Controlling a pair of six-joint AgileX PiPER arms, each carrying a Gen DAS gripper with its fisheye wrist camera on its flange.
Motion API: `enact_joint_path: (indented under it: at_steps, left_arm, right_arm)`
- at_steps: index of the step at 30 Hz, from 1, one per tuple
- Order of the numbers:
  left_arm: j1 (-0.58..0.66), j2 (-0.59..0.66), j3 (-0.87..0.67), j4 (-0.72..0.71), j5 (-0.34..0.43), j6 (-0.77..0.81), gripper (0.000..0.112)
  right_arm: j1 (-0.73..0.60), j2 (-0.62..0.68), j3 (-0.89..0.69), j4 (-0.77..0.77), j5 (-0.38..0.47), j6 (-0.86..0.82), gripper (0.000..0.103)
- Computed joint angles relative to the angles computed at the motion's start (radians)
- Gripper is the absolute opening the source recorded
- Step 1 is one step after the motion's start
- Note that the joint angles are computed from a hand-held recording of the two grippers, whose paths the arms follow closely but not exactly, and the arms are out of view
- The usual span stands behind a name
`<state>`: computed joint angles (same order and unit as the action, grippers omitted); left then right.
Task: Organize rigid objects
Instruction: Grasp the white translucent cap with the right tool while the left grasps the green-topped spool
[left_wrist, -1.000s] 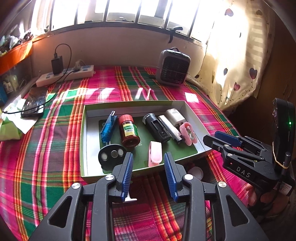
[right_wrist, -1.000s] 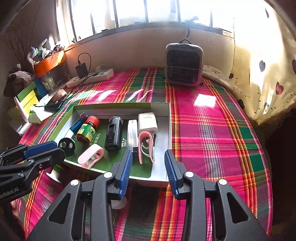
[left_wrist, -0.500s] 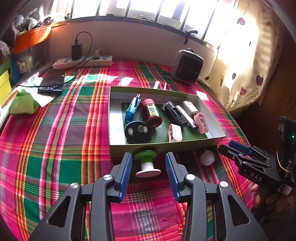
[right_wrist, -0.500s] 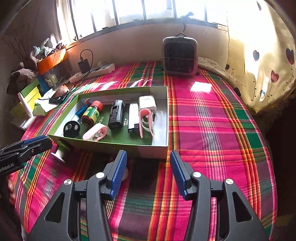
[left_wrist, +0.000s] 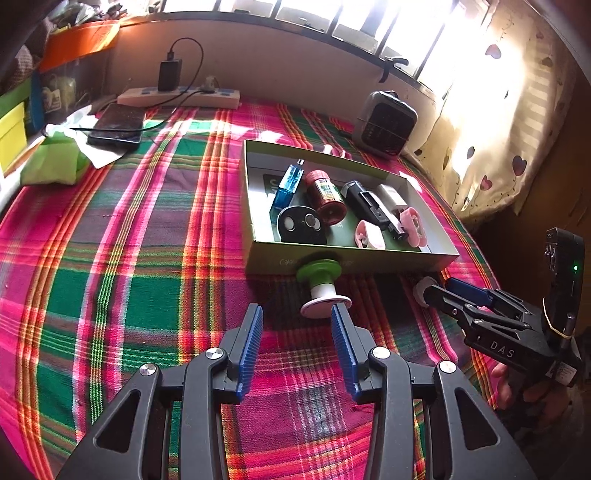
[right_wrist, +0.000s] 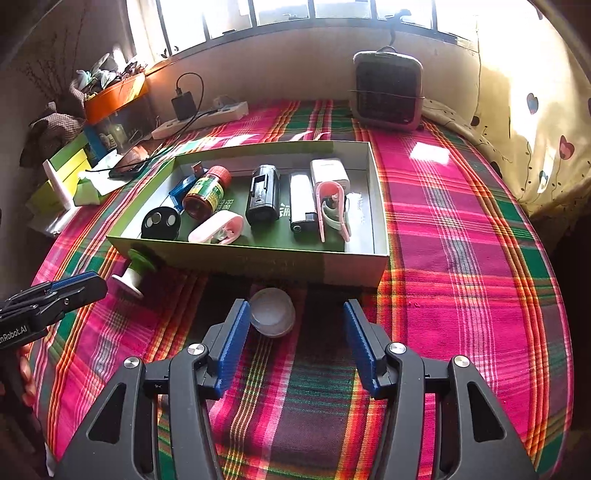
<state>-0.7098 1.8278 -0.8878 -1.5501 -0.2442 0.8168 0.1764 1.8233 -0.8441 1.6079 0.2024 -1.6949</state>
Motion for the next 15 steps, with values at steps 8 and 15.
enact_joint_path:
  at_steps: [8,15]
  left_arm:
    - [0.031,-0.002,0.02,0.227,0.051,-0.211,0.038]
    - [0.051,0.011,0.005,0.379,0.097,-0.335,0.038]
  right_arm:
    - [0.062,0.026,-0.029,-0.125,-0.052,0.149,0.054]
    - [0.099,0.045,-0.05,-0.319,-0.117,0.381,0.054]
